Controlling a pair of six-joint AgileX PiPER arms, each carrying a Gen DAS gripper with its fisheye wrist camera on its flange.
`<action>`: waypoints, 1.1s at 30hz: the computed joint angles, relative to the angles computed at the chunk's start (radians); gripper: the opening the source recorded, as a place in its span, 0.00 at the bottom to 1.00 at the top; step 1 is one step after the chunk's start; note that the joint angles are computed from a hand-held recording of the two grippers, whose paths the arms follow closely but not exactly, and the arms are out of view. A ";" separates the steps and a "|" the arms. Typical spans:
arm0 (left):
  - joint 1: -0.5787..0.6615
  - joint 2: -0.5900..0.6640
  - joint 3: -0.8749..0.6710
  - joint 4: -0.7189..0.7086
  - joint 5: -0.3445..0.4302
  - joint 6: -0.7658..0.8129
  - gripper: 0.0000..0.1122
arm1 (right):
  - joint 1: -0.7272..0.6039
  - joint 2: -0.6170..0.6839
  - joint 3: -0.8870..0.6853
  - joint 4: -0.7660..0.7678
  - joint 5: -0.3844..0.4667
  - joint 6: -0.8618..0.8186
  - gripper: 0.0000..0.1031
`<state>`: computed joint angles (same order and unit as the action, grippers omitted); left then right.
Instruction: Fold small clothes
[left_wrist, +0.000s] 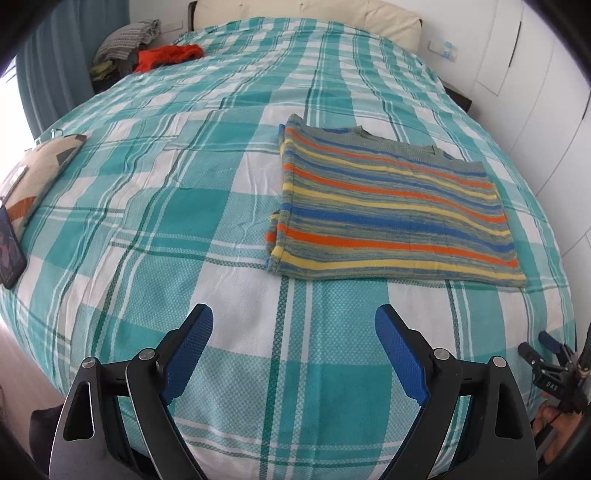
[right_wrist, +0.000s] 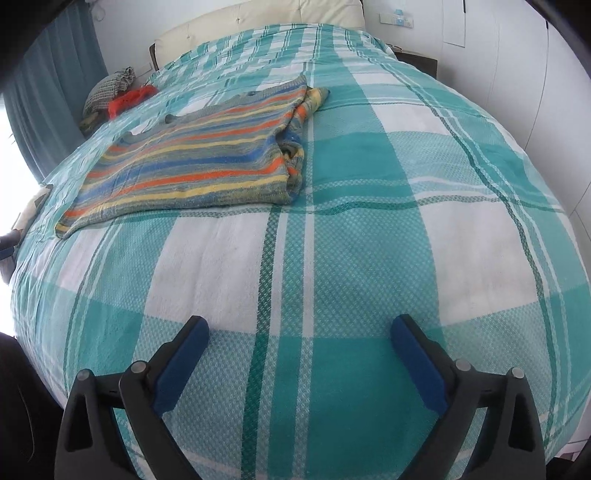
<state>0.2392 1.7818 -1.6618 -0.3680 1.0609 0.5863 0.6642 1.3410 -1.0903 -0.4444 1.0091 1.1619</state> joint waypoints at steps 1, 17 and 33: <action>-0.015 -0.005 0.009 0.013 -0.012 -0.011 0.81 | 0.001 -0.001 0.002 -0.002 -0.002 -0.001 0.96; -0.256 -0.036 0.116 0.144 -0.165 -0.096 0.81 | -0.050 -0.027 -0.010 0.049 -0.036 -0.056 0.99; -0.677 0.133 0.075 -0.035 -0.277 0.182 0.69 | -0.841 0.683 -0.905 1.075 0.189 -1.074 0.69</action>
